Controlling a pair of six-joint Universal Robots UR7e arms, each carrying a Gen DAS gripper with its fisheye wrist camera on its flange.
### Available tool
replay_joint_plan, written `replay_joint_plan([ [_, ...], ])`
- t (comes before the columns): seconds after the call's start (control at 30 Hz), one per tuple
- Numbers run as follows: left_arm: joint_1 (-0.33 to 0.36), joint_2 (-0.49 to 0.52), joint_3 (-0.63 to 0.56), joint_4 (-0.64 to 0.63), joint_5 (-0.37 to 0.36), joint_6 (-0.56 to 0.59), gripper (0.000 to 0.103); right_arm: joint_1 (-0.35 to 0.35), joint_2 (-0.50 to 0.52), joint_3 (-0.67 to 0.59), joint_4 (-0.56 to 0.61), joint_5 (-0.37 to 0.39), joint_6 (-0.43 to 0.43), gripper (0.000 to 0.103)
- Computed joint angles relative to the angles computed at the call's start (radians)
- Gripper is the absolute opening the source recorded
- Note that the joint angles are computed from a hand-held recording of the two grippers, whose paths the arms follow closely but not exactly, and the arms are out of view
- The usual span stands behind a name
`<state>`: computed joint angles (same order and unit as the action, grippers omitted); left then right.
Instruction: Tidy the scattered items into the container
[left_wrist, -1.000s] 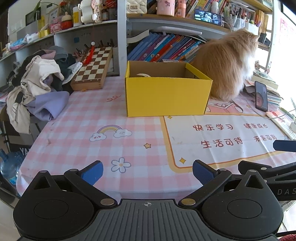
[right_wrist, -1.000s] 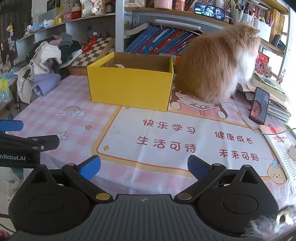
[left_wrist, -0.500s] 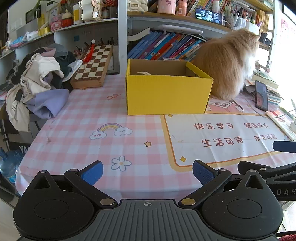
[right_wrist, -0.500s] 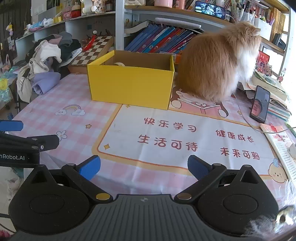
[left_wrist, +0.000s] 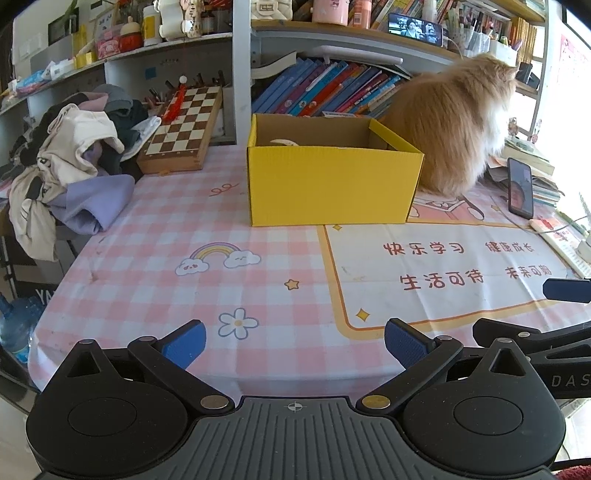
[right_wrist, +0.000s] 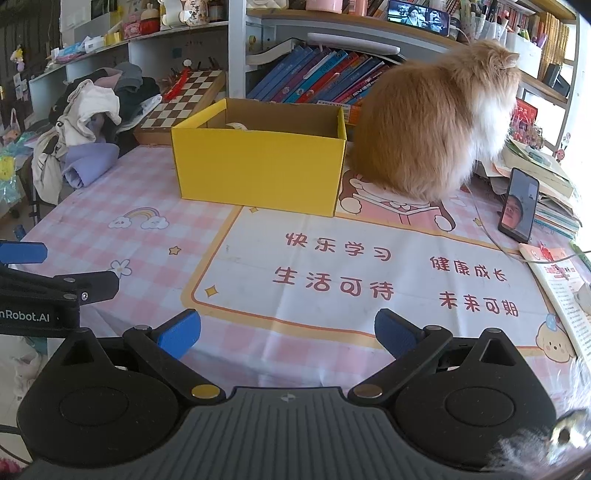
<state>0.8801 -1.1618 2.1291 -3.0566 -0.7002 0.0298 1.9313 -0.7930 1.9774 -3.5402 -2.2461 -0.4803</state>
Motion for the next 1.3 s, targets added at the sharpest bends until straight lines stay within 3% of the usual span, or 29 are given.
replay_joint_plan([
  [1.3,-0.001,-0.013,0.004,0.03,0.009,-0.028,0.103,0.003,0.003,0.003,0.003,0.005,-0.001,0.102],
])
